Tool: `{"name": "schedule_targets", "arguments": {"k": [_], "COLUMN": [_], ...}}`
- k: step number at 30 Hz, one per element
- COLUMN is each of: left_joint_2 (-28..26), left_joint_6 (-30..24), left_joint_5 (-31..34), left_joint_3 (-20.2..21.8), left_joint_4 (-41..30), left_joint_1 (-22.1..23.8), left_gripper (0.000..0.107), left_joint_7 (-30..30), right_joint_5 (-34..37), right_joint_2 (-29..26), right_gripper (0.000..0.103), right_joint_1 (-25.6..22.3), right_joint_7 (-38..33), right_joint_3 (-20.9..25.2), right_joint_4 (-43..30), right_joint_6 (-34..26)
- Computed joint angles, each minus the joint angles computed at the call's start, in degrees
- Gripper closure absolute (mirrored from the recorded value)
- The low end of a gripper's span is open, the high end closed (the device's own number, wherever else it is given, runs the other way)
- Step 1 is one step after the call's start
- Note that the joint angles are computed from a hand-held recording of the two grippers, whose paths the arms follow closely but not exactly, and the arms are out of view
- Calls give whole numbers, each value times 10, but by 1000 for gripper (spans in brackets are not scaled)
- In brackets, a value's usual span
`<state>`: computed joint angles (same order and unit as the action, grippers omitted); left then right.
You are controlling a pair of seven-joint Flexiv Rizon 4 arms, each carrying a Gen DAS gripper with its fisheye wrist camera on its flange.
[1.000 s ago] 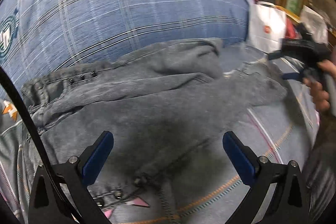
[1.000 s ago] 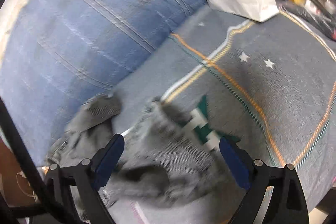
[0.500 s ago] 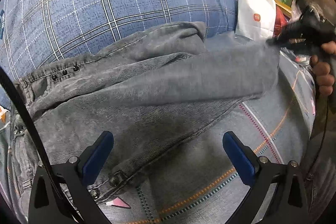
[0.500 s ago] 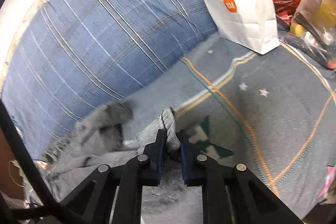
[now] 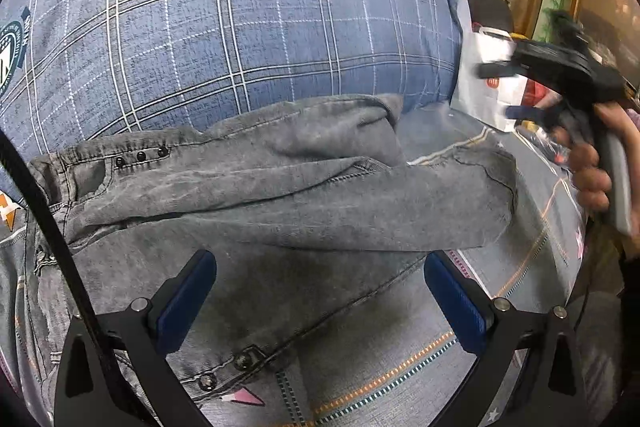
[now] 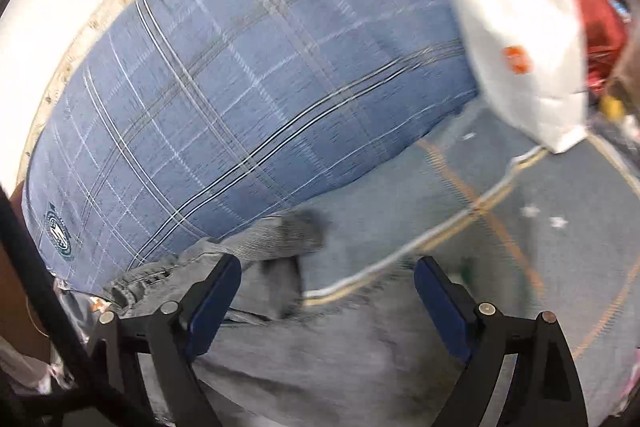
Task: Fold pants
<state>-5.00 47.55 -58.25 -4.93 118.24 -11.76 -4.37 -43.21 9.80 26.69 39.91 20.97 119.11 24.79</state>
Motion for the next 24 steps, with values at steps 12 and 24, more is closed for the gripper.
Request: {"name": "schedule_targets", "arguments": {"k": [12, 24], "left_joint_2": [-25, -29], "left_joint_6": [-16, -36], "left_joint_5": [-4, -20], "left_joint_3": [-3, 2], "left_joint_4": [-42, -57], "left_joint_1": [19, 32], "left_gripper": [4, 4], "left_joint_7": [-48, -86], "right_joint_5": [88, -84], "right_joint_2": [-122, -49], "right_gripper": [91, 93], "right_joint_1": [-99, 22], "right_joint_7": [-12, 55], "right_joint_3": [-114, 8], "right_joint_4": [72, -42], "right_joint_6": [488, 45]}}
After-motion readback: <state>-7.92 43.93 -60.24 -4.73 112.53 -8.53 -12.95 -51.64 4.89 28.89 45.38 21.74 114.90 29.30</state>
